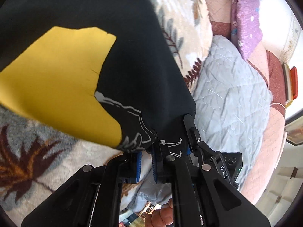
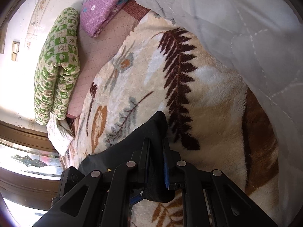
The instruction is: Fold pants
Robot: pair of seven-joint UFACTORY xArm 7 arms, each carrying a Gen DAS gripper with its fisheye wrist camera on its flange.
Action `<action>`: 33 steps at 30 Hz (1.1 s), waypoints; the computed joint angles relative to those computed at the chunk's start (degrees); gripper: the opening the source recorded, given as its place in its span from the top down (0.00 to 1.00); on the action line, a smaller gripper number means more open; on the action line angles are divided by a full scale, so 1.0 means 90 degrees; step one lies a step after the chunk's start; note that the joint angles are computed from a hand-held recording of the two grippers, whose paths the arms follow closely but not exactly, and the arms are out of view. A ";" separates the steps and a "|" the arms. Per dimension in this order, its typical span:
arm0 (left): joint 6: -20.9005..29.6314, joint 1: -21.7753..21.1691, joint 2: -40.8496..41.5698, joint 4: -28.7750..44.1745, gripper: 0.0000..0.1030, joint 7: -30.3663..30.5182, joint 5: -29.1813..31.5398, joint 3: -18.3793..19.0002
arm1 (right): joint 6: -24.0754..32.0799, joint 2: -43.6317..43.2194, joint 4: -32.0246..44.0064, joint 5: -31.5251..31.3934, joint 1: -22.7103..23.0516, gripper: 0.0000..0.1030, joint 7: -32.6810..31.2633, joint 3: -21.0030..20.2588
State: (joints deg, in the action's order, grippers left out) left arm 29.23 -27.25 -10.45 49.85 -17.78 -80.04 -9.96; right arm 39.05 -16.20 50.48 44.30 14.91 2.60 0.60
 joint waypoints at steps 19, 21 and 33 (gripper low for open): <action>0.0386 0.0353 -0.2202 -0.1539 0.93 -0.0411 0.0591 0.0910 | 0.0078 0.0228 0.1268 -0.1405 0.0690 0.89 0.1599 0.0826; 0.0492 0.0478 -0.2491 -0.1807 0.93 -0.0524 0.0771 0.1064 | 0.0047 0.0442 0.1464 -0.1517 0.0804 0.89 0.1732 0.0941; 0.1958 0.1389 -0.3340 -0.2788 0.83 -0.0519 0.1489 0.2066 | 0.0440 0.2079 0.3086 -0.3657 0.1553 0.83 0.3190 0.1638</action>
